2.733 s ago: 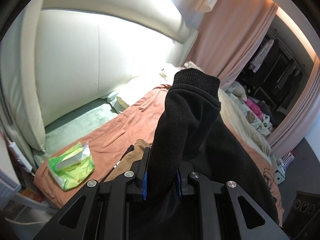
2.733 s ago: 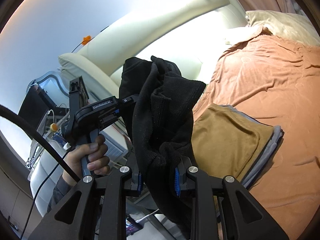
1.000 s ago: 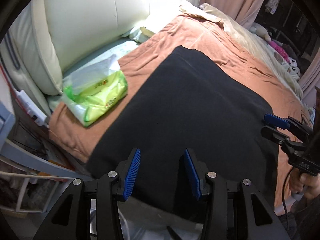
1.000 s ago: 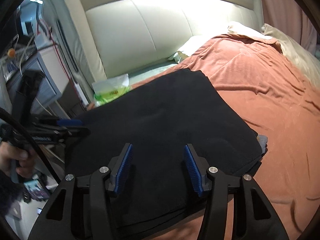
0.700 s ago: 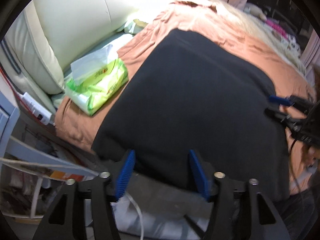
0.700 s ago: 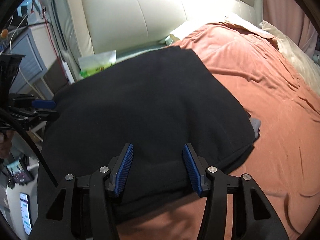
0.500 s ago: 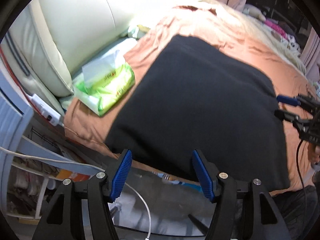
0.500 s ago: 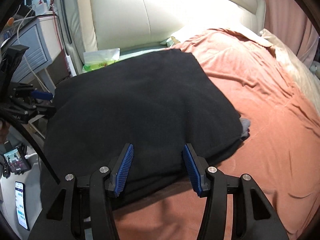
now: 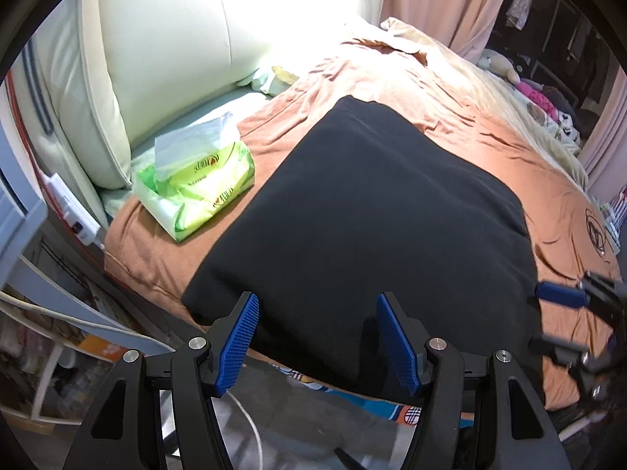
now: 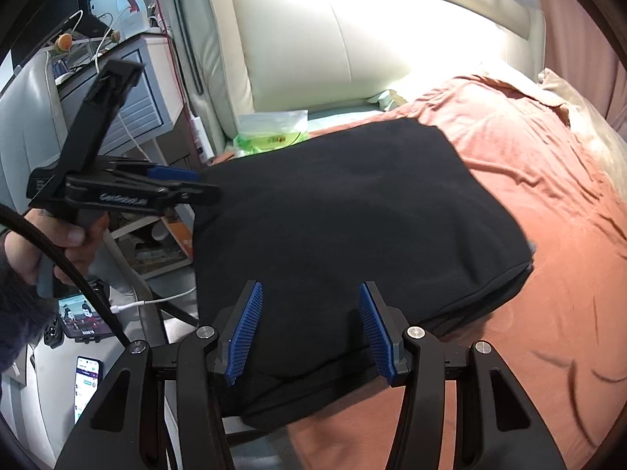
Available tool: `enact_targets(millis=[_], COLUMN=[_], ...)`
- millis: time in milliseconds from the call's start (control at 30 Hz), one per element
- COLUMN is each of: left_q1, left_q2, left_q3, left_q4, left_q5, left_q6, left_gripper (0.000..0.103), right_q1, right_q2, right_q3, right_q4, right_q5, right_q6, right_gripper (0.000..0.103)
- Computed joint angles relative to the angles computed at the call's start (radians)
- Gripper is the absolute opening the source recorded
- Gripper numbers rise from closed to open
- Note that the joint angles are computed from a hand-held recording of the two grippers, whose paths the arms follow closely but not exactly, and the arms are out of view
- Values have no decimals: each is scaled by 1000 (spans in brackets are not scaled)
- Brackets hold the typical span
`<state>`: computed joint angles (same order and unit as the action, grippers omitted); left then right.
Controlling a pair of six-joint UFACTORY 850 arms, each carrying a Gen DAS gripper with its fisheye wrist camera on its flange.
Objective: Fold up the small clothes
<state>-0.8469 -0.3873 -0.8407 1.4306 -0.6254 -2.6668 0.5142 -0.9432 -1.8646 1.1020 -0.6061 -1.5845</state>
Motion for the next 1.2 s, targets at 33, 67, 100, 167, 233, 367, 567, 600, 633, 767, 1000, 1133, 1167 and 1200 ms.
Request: enact_targets(millis=[33,67,100,167,233,367,567,600,633,767,1000,1133,1167,1200], left_q1=[4,6,8,5,4,-3,-51,-68,-82,-137,-192,-230,-239,-248], left_q2=[-13,-20,-26,-31,-28,-26,-27,-31,-34,-61,-86,-95,-98,-100], left_q3=[-7,-10,-9,5,24,50,43,33,24,-36,-136,-179,-188,-196], left_q4=[-11,-23,-18,37,96,157,70,48,42,9,-60,-101,-110,-116], left_q5=[6,13,21,29,36,40,-28,-61,-84,-182,-274,-314,-324,-333], left_q6=[9,17,6,-74,-156,-252,-267,-272,-287,-316,-225,-198,-197,-196], left_gripper=[64,64,64,64,65,67,66,66,66,66,66,66,66,66], right_q1=[0,0,1,3,2,-2,-12,-16,-21,-39,-68,-89,-93,-100], right_q2=[-1,-5,-10,-14,-8,-4,13,16,21,56,155,218,232,252], right_q3=[7,9,13,29,55,75,105,107,112,151,258,330,345,369], right_q4=[4,0,-4,21,60,77,25,19,17,56,134,202,215,240], right_q5=[4,9,18,36,46,51,42,34,29,33,67,69,71,74], right_q6=[-8,-6,-5,-33,-72,-71,3,16,23,3,-45,-96,-106,-129], right_gripper=[49,49,48,48,48,46,42,40,39,39,40,45,49,50])
